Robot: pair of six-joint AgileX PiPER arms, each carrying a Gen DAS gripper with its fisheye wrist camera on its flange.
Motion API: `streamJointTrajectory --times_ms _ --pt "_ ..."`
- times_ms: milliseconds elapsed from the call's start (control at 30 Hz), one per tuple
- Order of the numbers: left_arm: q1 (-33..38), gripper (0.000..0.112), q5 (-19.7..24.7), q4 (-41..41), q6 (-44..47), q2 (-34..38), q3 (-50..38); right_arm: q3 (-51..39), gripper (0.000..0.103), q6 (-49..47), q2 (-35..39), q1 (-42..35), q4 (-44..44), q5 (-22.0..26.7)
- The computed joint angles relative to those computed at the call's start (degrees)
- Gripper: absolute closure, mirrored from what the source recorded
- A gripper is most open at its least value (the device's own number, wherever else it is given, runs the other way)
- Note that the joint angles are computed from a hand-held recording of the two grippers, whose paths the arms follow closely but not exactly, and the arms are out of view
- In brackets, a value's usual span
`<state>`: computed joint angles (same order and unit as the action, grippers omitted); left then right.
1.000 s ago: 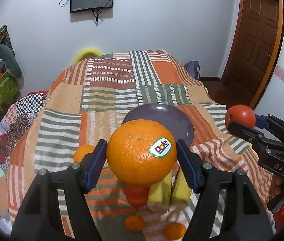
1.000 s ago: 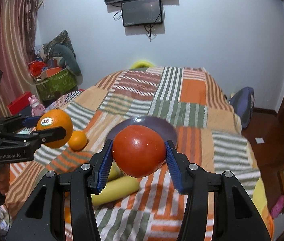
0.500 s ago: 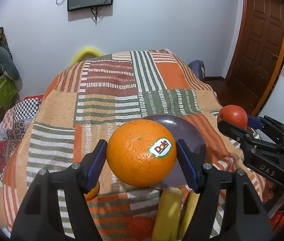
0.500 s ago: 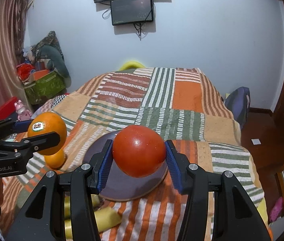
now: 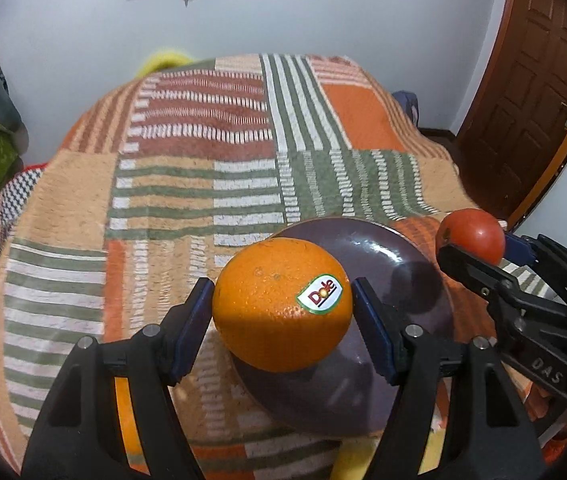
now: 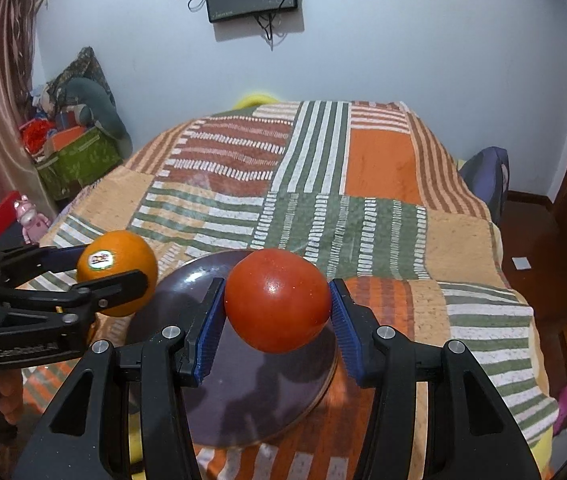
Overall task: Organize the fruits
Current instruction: 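Lower the orange and tomato onto the purple plate and open both tools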
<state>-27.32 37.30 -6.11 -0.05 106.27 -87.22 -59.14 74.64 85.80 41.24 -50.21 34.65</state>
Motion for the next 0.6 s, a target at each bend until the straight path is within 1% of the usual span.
streamJointTrajectory --times_ms 133,267,400,467,600 --pt "1.2 0.043 3.7 -2.8 1.5 5.0 -5.7 -1.4 0.055 -5.1 2.1 -2.8 3.8 -2.1" --pt "1.5 0.043 7.2 -2.8 1.5 9.7 -11.2 -3.3 0.055 -11.5 4.9 -4.9 9.1 -3.1" --pt "1.8 0.043 9.2 -4.2 2.5 12.3 -14.1 -4.7 0.055 -15.0 7.2 -5.2 10.9 -2.8" --pt "1.4 0.043 8.9 -3.1 2.3 12.9 -14.6 -5.2 0.055 -17.5 8.3 -6.0 13.4 -3.6" --pt "0.9 0.043 9.1 -1.7 2.5 13.5 -15.4 -5.2 0.055 -18.9 9.5 -7.1 15.5 -5.0"
